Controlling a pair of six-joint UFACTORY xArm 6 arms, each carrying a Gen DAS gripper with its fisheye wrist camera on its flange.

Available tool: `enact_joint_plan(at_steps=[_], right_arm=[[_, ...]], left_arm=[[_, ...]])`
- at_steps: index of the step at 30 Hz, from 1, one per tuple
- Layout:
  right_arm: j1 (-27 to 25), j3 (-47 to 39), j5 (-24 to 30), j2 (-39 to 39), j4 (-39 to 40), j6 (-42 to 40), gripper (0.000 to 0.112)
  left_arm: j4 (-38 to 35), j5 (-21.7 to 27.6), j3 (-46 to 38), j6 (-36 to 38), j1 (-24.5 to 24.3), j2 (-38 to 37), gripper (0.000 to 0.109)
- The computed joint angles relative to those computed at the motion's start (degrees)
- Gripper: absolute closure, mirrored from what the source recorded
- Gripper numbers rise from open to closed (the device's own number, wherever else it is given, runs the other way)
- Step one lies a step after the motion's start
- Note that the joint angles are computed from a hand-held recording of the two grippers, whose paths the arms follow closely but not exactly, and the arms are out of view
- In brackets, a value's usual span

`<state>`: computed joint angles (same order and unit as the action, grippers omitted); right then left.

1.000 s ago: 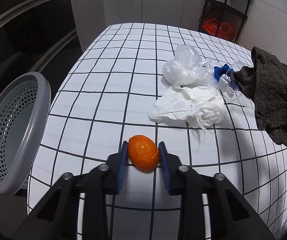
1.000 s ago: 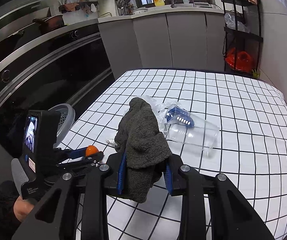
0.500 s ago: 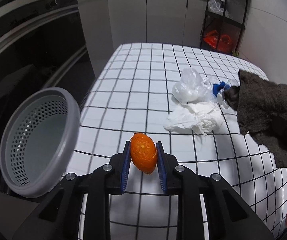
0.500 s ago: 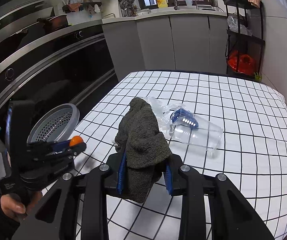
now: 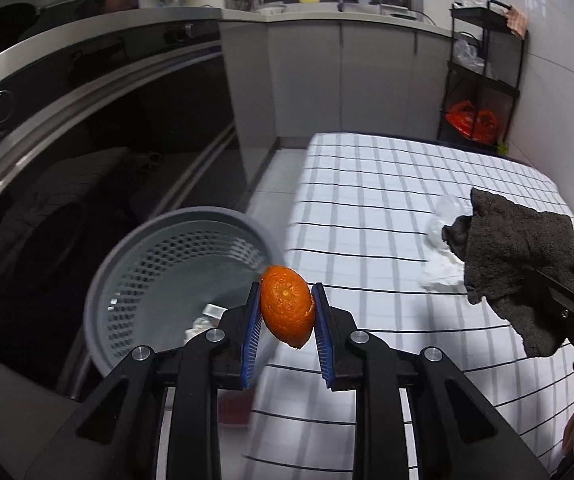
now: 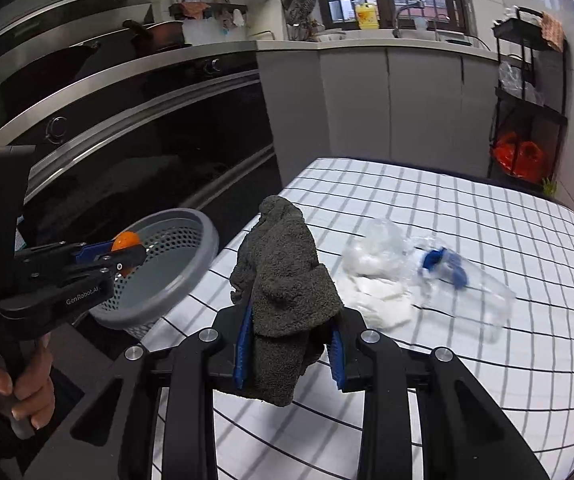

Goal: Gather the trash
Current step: 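Carry peel and cloth over the grey basket and open both grippers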

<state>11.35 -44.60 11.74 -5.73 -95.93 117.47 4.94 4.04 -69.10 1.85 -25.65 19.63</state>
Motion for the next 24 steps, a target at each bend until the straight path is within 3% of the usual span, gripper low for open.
enact_joint_plan(at_steps=[7,16,24], right_arm=[[3.1,-11.7,-1.6,10.1,4.3,-4.6,0.082],[4.3,-25.4,-4.8,23.6,23.3,-25.5,0.082],[5.8,-33.4,-6.0,32.0,41.3,-44.2,0.082]], left_arm=[[6.3,1.1,-4.7,-5.5,6.5,3.2,0.084],[-7.8,6.0,-12.9,5.2,9.2,9.5,0.084],[-10.9,9.4,-17.7,7.5,10.5,13.2,0.084]])
